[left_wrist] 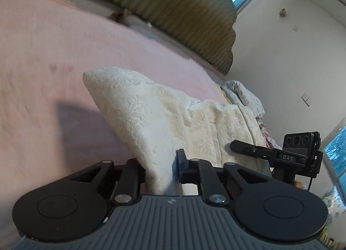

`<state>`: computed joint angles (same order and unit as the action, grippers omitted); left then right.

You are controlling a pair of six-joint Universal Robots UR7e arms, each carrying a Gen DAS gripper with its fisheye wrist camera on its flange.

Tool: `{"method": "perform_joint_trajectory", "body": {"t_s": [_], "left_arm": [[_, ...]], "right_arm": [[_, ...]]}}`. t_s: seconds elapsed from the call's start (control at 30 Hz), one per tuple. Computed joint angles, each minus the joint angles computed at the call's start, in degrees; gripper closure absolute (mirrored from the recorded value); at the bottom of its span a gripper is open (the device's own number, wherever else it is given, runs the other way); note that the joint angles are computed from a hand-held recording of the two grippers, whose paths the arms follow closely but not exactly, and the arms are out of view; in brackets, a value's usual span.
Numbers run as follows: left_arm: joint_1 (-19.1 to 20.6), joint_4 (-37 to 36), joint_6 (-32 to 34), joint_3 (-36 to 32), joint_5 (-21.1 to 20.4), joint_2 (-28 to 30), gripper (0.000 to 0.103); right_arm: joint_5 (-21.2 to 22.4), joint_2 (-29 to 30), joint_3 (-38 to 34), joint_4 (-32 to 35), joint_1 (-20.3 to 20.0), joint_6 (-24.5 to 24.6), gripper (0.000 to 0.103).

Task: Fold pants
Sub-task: 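Lift the held pants edge with both grippers and fold it over the stack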

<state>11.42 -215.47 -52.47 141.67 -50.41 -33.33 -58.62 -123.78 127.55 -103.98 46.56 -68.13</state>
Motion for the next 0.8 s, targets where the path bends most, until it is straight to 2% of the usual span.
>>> {"method": "perform_joint_trajectory", "body": {"t_s": [0.07,0.23,0.37,0.53,0.67,0.7,0.73,0.77,0.8], "left_arm": [[0.5,1.9,1.1,0.7,1.7,-3.0,0.088],[3.5,10.7,4.6,0.1,5.7,-9.5,0.088],[7.1,14.0,8.1,-1.2,8.5,-12.0,0.087],[12.3,15.6,12.1,-2.2,9.3,-14.1,0.086],[17.4,17.8,14.0,-3.8,7.5,-14.2,0.084],[18.2,18.3,14.1,-4.0,7.7,-13.9,0.08],[18.8,18.5,14.3,-4.2,7.7,-13.6,0.067],[19.5,18.5,14.5,-4.4,7.4,-13.5,0.06],[20.1,17.7,14.8,-4.4,7.0,-13.4,0.057]], "right_arm": [[0.0,1.5,-0.1,-2.5,3.2,2.2,0.079],[-1.9,9.4,0.4,-17.5,13.3,11.9,0.079],[-5.1,17.2,0.3,-29.7,20.4,17.4,0.079],[-7.7,26.5,-1.2,-39.4,25.2,21.2,0.079],[-11.3,32.6,-2.4,-45.4,27.3,24.3,0.079],[-12.7,33.8,-2.6,-46.4,27.5,24.7,0.078],[-14.6,34.9,-2.9,-47.1,28.0,25.1,0.073],[-16.7,35.7,-2.9,-48.4,28.3,25.8,0.069],[-18.2,36.1,-2.8,-49.5,28.3,26.6,0.059]]}}
